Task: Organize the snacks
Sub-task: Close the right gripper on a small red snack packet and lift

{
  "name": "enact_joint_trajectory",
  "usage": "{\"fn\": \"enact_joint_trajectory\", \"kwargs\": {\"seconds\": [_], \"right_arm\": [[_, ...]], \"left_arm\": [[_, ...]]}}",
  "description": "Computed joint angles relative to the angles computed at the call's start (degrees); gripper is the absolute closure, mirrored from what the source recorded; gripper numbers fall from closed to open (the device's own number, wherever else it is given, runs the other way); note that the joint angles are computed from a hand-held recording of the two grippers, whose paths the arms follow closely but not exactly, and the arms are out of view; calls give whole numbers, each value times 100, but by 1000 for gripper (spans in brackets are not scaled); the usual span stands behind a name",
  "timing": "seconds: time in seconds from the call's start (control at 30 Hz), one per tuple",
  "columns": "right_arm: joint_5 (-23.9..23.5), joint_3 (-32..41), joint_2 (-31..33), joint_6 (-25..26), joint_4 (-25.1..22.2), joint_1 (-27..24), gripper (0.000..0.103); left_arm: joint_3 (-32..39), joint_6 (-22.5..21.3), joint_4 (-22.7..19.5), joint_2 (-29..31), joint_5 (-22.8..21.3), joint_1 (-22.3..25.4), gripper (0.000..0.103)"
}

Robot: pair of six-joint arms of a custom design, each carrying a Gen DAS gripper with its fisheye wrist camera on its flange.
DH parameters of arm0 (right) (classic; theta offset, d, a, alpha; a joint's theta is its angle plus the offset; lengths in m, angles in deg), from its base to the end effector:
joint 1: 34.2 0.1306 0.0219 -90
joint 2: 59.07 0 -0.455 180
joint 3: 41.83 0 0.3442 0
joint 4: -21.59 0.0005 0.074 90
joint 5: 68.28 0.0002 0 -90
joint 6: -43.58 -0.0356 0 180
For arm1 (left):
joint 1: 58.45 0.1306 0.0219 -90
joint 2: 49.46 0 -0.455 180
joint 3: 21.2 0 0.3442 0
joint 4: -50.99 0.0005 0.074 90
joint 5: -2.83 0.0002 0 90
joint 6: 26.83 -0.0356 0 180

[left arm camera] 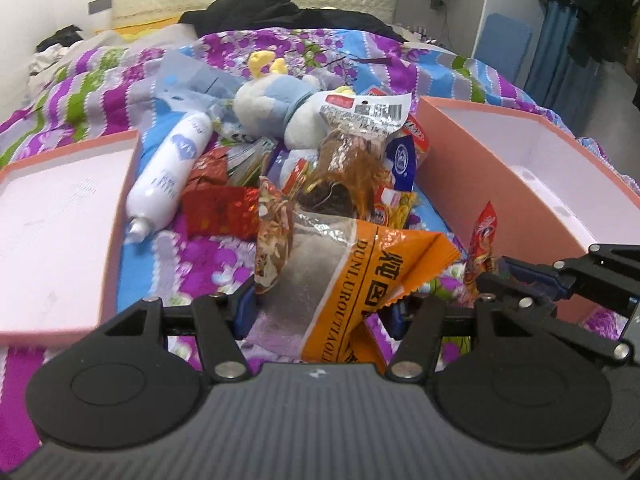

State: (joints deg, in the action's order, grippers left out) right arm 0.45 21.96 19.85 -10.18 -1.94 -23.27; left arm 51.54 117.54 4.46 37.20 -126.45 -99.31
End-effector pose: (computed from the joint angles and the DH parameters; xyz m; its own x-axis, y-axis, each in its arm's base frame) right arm 0.3416 0.0786 0.4202 -0.2258 -0.6047 -0.7638 -0.7294 0.6246 -0.2788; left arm 0.3014 -0.2315 0.4136 -0.6029 -0.3103 -0.7350 -0.3773 0.9226 -0.0800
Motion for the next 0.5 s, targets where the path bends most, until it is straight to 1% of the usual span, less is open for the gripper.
{"fn": "enact_joint_trajectory", "kwargs": {"seconds": [0.1, 0.2, 0.27, 0.37, 0.43, 0.5], "right_arm": [[-306, 67, -103, -23, -347, -206, 89], [-545, 74, -244, -61, -583, -409, 89], [-743, 82, -325, -78, -740, -553, 89], [-991, 121, -441, -90, -991, -757, 89], [-1277, 214, -468, -76, -1294, -925, 89], [-1468, 265, -530, -37, -1495, -1072, 89]], "left_arm": [[60, 528, -452, -79, -93, -261, 38], [135, 1124, -953, -122, -195, -573, 38], [207, 1603, -1325, -135, -260, -794, 38], [329, 2192, -1774, -132, -296, -1080, 38], [453, 2577, -2092, -103, -359, -1295, 38], [599, 2944, -2401, -64, -428, -1485, 38]]}}
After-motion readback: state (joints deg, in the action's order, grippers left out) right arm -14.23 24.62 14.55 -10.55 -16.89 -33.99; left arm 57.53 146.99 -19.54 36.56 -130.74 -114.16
